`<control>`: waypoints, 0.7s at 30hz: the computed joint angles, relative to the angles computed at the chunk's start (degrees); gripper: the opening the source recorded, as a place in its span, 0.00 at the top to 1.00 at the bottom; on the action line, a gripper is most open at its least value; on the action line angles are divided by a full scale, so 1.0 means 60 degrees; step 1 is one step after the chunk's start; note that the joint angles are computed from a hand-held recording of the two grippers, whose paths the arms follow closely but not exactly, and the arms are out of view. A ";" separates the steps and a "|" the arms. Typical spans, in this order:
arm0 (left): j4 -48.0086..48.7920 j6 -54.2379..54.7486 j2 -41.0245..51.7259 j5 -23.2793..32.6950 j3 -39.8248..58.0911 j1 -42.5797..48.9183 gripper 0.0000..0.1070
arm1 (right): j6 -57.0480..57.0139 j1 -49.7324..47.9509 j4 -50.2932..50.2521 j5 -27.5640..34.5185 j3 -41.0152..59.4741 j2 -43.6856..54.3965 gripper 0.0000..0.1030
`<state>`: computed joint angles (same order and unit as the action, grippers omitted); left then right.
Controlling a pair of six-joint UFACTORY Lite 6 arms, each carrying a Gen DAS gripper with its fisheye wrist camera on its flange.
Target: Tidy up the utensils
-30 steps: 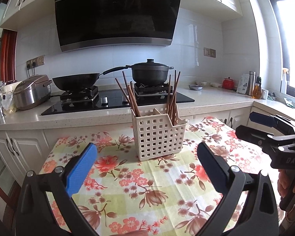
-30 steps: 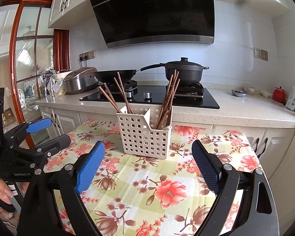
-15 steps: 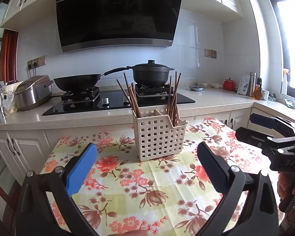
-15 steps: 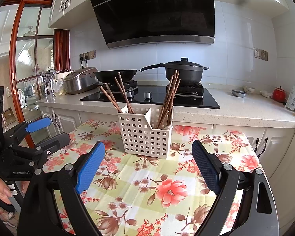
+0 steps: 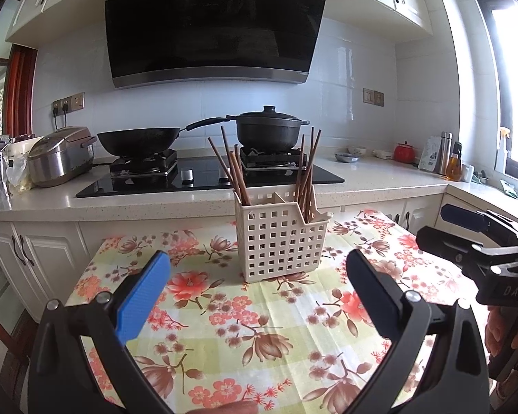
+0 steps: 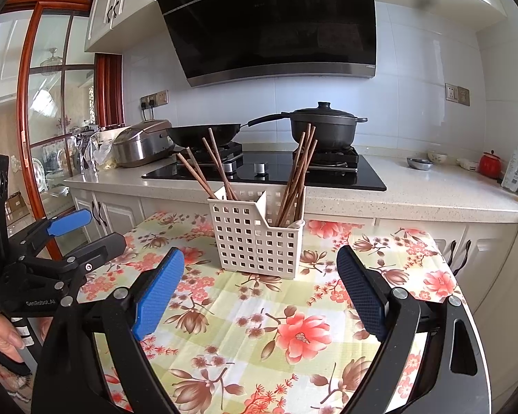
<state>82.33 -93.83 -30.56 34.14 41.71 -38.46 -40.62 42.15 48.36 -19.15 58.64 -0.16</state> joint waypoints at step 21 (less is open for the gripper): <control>0.0490 -0.0833 0.0074 0.0378 -0.0183 -0.0189 0.08 | -0.0097 0.0047 0.0104 0.0047 -0.0017 0.0073 0.18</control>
<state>85.27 -98.82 -30.12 36.41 40.61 -39.60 -41.20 42.43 48.98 -18.87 58.53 0.28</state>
